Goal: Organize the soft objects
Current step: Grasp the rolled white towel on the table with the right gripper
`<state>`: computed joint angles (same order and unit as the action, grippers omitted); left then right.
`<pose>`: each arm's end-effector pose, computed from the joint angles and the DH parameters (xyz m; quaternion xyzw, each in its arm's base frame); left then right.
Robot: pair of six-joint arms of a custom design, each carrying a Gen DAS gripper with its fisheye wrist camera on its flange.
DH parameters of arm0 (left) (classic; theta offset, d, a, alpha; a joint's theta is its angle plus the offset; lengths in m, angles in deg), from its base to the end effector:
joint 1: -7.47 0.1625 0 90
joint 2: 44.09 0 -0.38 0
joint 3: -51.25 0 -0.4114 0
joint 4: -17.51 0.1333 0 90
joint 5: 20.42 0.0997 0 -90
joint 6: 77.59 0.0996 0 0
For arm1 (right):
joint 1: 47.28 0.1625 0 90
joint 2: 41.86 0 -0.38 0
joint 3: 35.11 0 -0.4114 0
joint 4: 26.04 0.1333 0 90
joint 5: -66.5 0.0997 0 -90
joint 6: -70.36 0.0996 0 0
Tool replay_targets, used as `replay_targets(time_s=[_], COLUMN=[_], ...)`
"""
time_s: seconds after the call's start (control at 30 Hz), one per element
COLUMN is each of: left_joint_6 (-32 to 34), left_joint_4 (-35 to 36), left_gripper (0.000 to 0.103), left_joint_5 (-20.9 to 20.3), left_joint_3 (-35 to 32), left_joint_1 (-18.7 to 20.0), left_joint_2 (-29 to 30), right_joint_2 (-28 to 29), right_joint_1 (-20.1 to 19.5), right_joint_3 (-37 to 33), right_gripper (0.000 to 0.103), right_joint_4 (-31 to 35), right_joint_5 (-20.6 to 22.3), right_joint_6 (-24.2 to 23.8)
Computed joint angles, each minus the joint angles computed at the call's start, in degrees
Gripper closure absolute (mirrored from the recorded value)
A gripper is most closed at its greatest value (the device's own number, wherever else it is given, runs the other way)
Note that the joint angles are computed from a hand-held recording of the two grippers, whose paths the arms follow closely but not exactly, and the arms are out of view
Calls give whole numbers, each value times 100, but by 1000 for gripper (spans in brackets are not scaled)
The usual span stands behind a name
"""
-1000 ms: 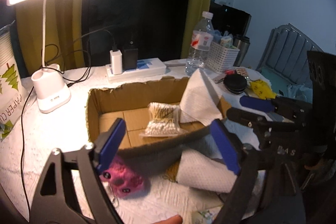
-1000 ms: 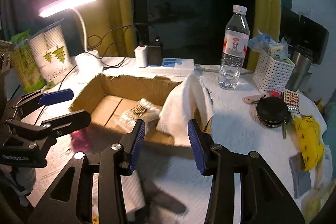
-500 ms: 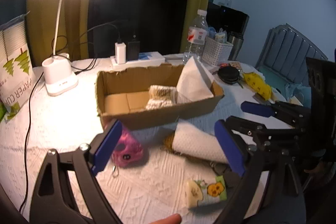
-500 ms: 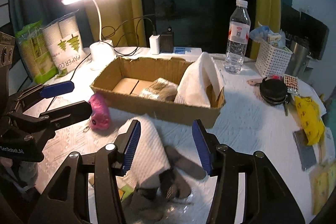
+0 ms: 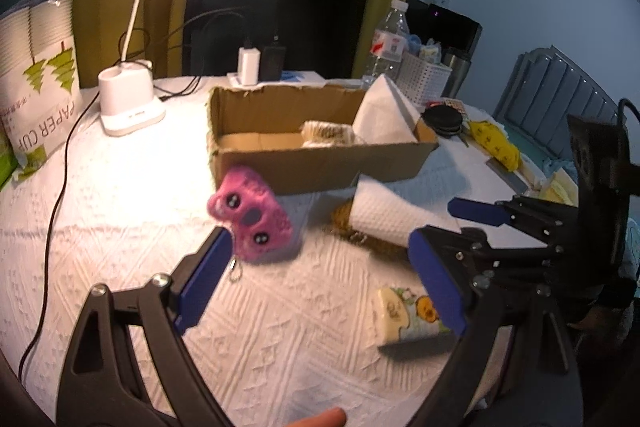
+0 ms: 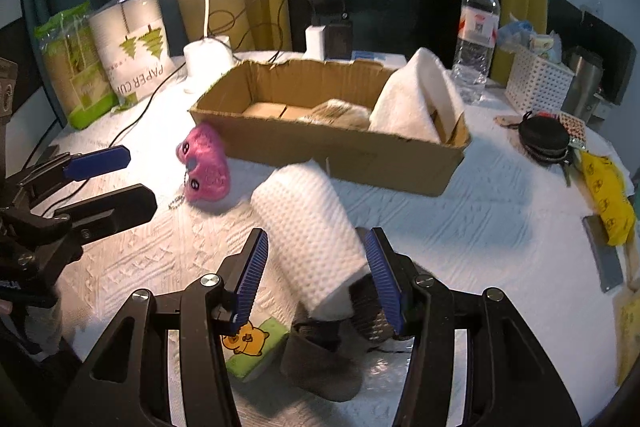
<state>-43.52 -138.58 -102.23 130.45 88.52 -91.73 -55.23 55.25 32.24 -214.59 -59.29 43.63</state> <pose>0.0299 -0.7585 0.2033 0.3295 0.8939 -0.2741 0.1309 0.2337 -0.7055 -0.0700 0.1861 -0.8685 0.3230 0.3267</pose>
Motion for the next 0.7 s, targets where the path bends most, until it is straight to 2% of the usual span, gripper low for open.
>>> replay_targets(time_s=[0.2, 0.23, 0.27, 0.3, 0.33, 0.4, 0.47, 0.7], left_joint_6=[-3, 1, 2, 6, 8, 25, 62, 188], left_joint_4=[12, 7, -2, -7, -12, -26, -49, -54], left_gripper=[12, 12, 12, 12, 12, 12, 12, 12], left_joint_5=[42, 68, 95, 118, 145, 194, 238, 450], left_joint_3=[91, 110, 134, 161, 193, 254, 343, 683], left_joint_1=[17, 8, -3, -12, -28, -63, -114, -342], left_joint_2=[-44, -47, -52, -59, -66, -76, -95, -120], right_joint_2=[142, 141, 125, 96, 47, -79, -205, -713], right_joint_1=[-72, -79, -86, -93, -98, -96, -94, -156], right_joint_3=[-132, -112, -69, -16, 63, 236, 427, 1203], right_gripper=[49, 52, 67, 73, 78, 79, 87, 88], right_joint_4=[140, 99, 33, -41, -151, -332, -589, -1333], right_joint_5=[-131, -126, -96, -64, -11, 76, 172, 414], right_joint_6=[-12, -40, -60, -65, -74, -113, -159, -202])
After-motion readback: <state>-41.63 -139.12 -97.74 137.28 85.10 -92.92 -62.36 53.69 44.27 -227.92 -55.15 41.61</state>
